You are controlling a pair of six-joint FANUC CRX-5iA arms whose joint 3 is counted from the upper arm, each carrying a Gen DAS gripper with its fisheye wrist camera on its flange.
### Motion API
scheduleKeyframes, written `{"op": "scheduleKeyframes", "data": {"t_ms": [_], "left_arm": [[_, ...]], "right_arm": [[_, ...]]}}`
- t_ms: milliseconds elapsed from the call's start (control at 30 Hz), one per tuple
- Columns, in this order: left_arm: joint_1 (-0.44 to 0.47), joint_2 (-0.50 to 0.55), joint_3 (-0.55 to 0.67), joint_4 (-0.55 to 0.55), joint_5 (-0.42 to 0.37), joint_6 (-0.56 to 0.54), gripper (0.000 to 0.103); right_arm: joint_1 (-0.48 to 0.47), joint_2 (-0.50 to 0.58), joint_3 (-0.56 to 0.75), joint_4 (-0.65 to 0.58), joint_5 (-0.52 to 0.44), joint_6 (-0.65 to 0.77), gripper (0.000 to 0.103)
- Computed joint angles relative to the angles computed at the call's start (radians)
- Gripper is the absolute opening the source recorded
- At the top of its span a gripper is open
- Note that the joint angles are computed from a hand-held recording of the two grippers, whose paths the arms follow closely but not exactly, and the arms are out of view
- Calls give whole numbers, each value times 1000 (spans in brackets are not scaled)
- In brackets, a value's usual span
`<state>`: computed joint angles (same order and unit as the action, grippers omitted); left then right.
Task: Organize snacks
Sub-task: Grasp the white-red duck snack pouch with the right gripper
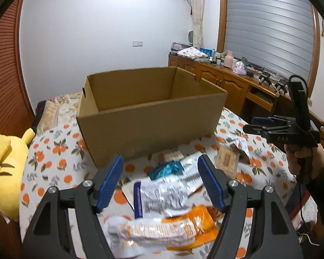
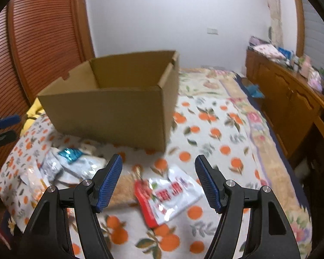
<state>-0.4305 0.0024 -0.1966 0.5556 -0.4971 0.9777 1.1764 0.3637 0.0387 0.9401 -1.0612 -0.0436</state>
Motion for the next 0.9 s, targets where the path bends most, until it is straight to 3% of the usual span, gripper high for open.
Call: {"op": "scheduleKeyframes", "data": {"t_ms": [267, 400, 800, 900], "left_arm": [[-10, -30, -83, -15, 31, 38, 72], [-14, -28, -89, -73, 37, 96, 72], [-16, -27, -94, -166, 24, 198, 72], [-13, -30, -96, -192, 17, 229, 72]], "right_arm": [[-4, 1, -40, -60, -13, -69, 72], [-19, 12, -39, -96, 12, -104, 71], [-16, 54, 26, -175, -63, -31, 72], [-13, 76, 58, -187, -107, -5, 66]]}}
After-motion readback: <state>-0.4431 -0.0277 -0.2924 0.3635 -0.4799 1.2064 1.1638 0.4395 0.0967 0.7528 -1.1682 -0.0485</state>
